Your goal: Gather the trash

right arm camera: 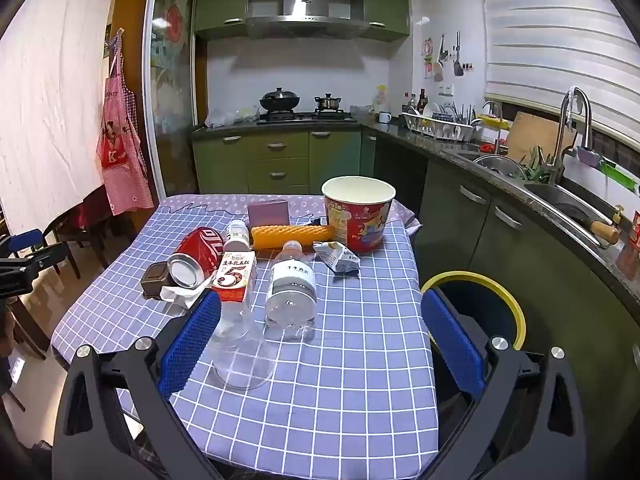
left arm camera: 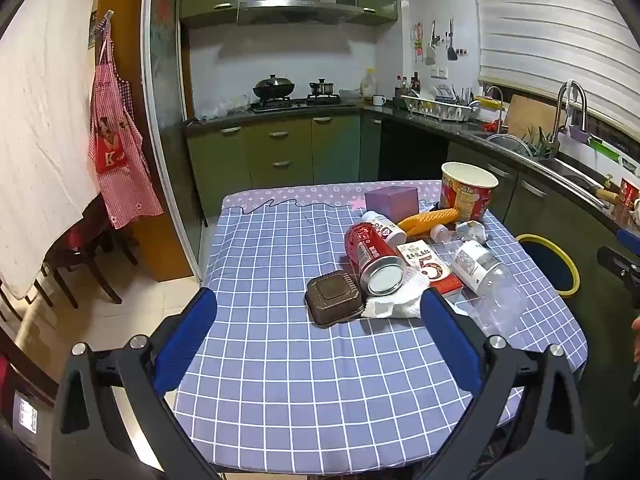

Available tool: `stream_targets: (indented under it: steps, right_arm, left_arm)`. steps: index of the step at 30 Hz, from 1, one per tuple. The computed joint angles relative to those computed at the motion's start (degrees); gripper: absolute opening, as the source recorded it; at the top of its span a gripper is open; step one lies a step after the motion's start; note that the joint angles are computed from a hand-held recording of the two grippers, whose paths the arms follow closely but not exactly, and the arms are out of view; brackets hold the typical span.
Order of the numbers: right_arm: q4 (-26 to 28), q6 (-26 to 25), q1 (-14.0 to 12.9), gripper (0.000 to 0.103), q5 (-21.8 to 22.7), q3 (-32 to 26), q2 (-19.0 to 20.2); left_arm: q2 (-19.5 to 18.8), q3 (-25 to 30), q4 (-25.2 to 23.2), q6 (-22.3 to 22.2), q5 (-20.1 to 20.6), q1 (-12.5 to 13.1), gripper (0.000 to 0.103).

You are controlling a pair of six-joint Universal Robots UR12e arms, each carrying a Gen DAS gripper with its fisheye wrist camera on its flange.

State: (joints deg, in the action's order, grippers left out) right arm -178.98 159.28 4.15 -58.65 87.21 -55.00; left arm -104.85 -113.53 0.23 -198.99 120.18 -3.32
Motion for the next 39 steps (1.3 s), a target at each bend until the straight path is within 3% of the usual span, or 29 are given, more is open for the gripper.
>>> stream_targets:
  steps: [11, 39]
  right_arm:
    - [0.06, -0.21, 0.12, 0.099, -0.4, -0.05, 0.04]
    - [0.06, -0.23, 0.3, 0.099, -0.41, 0.0, 0.64]
  left_arm:
    - [0.46, -0.66, 0.48, 0.04, -1.71, 0.49, 0.097]
    - [-0.24, 0.04, -1.1, -0.21, -1.64, 0.28, 0.097]
